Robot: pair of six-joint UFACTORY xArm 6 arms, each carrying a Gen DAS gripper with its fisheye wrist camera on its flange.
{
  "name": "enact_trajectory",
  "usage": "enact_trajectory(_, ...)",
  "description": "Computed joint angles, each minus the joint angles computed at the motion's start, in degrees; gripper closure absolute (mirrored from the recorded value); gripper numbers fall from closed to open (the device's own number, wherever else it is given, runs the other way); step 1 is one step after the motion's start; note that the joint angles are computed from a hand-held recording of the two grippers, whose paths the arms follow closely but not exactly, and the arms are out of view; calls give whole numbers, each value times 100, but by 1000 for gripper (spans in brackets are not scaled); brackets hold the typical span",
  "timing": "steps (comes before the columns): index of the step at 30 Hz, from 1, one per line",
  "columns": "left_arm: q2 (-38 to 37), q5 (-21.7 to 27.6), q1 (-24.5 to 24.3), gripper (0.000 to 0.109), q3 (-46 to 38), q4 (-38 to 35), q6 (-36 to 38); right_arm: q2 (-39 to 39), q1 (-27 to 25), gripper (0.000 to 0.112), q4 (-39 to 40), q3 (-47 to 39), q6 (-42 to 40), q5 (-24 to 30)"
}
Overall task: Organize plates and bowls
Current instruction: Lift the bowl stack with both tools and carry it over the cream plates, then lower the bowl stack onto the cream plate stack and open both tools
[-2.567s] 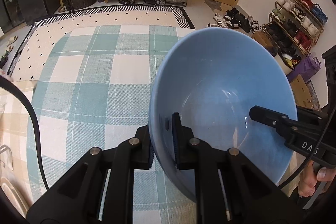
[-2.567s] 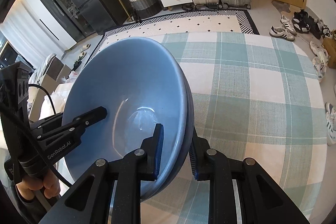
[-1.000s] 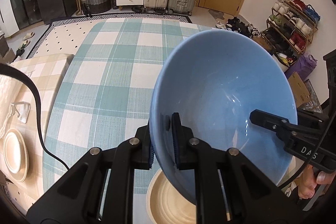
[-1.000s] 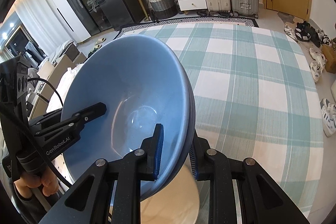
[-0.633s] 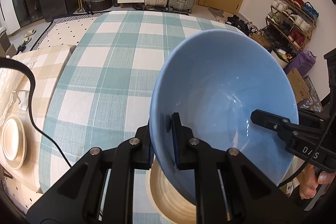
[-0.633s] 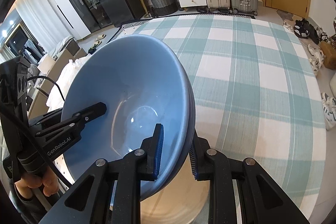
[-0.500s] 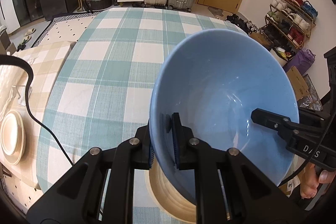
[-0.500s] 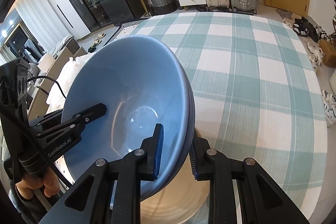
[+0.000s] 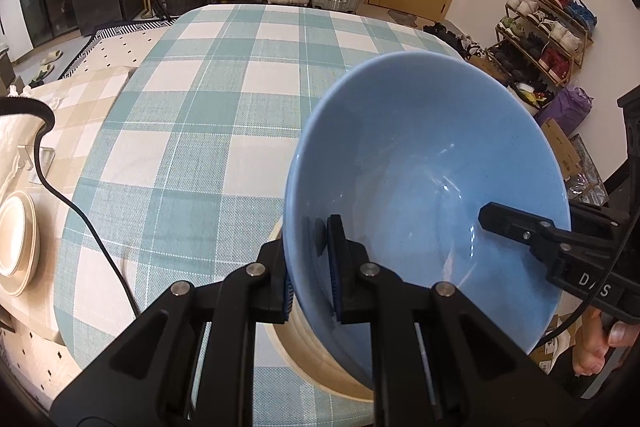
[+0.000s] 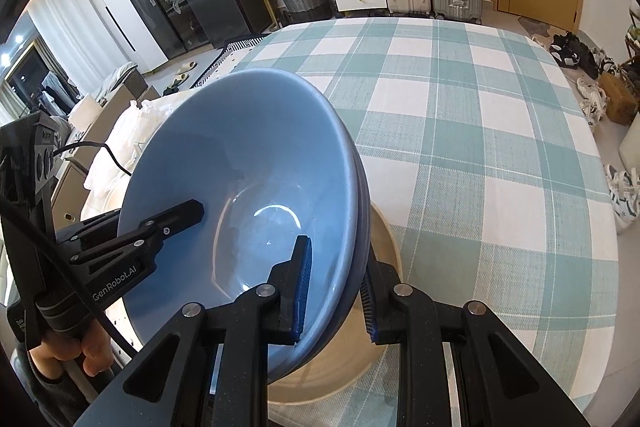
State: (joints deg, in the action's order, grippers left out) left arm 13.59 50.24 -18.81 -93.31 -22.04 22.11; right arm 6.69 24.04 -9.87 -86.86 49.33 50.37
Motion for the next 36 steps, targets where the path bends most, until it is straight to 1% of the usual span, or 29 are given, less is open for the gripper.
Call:
enact_trajectory(3, -8, 8, 4, 98, 69, -51, 39, -57, 20, 90, 16, 103, 11, 13)
enact_trajectory(8, -91, -116, 2, 98, 308, -119, 115, -91, 75, 90, -26, 180, 65, 22)
enact_trajectory(13, -151, -150, 31, 97, 438, -217, 185, -41, 134, 90, -90, 63, 74, 175)
enact_trajectory(19, -246, -32, 118, 97, 545, -300, 257, -14, 215, 90, -30, -27, -24, 338)
enact_trajectory(23, -239, 144, 166, 98, 498, -276, 273, -28, 224, 89, 53, -14, -81, 380)
enact_trajectory(26, -195, 174, 154, 97, 436, -216, 258, 29, 238, 89, 9, -103, -98, 487)
enact_trajectory(29, -155, 97, 120, 97, 428, -147, 221, -6, 168, 88, 136, 42, -109, 285)
enact_trajectory(32, -83, 118, 121, 97, 368, -151, 166, -74, 102, 85, 302, 205, -104, 9)
enact_trajectory(33, -38, 120, 128, 97, 331, -171, 163, -68, 101, 82, 306, 205, -121, -25)
enact_trajectory(36, 59, 280, 190, 95, 228, -460, 230, 18, 143, 70, 49, 58, -36, 113)
